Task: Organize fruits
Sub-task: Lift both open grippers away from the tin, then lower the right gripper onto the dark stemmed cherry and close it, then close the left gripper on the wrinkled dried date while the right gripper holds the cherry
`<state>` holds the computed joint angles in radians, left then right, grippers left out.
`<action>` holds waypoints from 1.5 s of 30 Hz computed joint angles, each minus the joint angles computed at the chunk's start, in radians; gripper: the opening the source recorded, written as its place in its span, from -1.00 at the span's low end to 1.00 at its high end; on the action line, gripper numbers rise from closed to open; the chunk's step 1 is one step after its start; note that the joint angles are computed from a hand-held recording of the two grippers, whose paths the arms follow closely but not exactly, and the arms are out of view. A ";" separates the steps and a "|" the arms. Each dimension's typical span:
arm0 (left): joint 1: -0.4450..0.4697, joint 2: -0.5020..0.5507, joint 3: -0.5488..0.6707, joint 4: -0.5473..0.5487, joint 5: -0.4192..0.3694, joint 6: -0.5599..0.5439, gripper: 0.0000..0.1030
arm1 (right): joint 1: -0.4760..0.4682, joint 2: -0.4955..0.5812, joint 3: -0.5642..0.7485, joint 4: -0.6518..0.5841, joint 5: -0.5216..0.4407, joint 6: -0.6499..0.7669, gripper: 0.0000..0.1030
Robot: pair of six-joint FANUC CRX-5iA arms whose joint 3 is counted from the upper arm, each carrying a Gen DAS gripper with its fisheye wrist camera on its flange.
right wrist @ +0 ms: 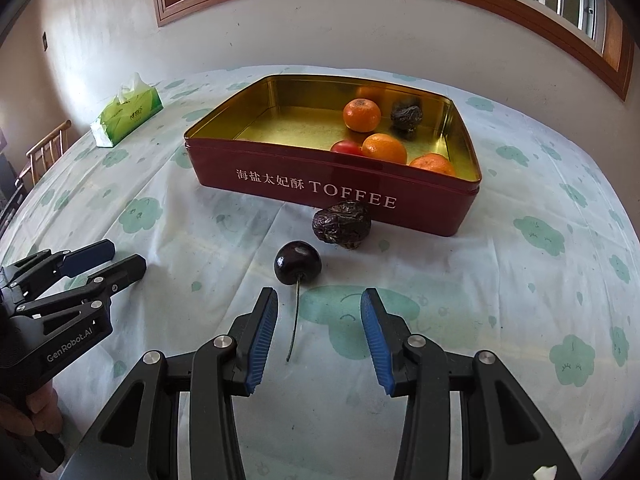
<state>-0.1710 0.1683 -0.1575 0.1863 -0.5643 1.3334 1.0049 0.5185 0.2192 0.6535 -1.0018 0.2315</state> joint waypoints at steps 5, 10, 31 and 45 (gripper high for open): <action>-0.002 0.002 0.008 -0.016 -0.007 0.017 -0.09 | -0.010 0.045 0.056 -0.022 -0.012 0.039 -0.22; 0.000 0.005 0.018 -0.036 -0.015 0.050 0.04 | -0.013 0.064 0.071 0.004 -0.015 0.029 -0.28; -0.024 0.013 0.038 -0.073 -0.027 0.074 0.15 | -0.019 0.005 -0.019 0.024 -0.007 -0.048 -0.51; -0.116 0.062 0.063 0.068 -0.021 -0.073 0.16 | -0.047 -0.110 -0.186 0.047 -0.035 -0.144 -0.51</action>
<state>-0.2867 0.2303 -0.0941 0.2540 -0.5849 1.2606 0.9583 0.4083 0.0330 0.7007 -1.0368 0.0874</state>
